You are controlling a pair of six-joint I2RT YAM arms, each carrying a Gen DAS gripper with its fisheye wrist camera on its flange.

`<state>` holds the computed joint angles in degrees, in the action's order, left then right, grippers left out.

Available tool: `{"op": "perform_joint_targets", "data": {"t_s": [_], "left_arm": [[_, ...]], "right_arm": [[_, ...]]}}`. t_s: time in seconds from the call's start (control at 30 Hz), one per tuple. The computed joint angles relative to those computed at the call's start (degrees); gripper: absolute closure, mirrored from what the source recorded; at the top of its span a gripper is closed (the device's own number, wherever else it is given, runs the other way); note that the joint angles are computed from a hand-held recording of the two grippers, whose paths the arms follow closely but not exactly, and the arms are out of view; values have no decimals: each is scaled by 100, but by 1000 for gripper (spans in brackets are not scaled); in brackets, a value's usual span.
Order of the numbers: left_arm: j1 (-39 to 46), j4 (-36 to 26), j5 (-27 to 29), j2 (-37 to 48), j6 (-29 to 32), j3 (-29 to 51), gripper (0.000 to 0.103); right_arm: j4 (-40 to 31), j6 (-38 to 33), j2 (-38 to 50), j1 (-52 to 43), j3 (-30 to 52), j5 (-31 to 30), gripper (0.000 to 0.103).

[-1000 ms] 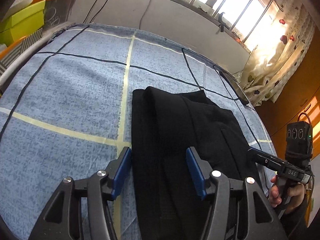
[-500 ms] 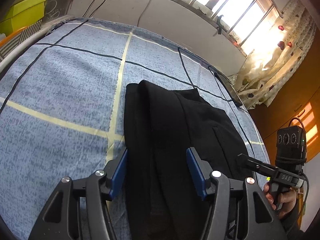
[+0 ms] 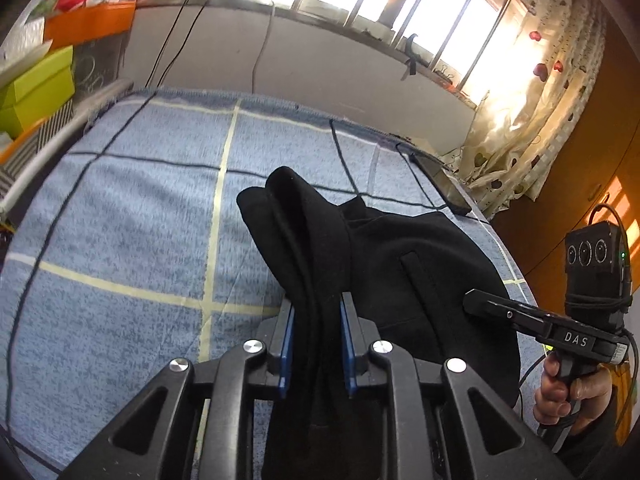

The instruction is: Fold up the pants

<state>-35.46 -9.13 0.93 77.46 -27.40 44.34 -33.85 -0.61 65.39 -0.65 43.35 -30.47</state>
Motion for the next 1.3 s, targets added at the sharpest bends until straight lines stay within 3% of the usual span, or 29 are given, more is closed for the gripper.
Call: {"op": "perform_joint_targets", "data": {"t_s": [0.2,0.33,0.6,0.73,0.8,0.87,0.97,1.03,1.13,1.3], "left_arm": [[476,-259,109,-290,359,157,82],[975,-448,196,-315,763,364,82],[1969,-552,462,485,1488,1033,81],[2283,-383,645,1243,1570,1202,80],[2365,-140,590,1490,1545,1098,77],[2578,144,942,1482,1473,895,73],[2815,201,1282,1387,1440,743,70],[2796,197,1095,1151,1406,603,71],[2680,304,675,672,1350,329,72],[2301,333,502,244,1421,126,72]], "right_arm": [[355,438,208,664,269,254,88],[892,821,813,1174,563,402,88],[1723,1382,2237,1805,1279,603,88],[1931,1325,2971,1821,1403,757,87],[1992,1270,3173,1697,1402,750,81],[1983,1245,3196,1560,1370,663,76],[1818,1034,2952,1620,1351,1168,70],[1765,875,2678,1762,1320,1615,70],[1905,768,2467,1865,1296,1780,71],[1675,483,3154,2155,1824,2477,76]]}}
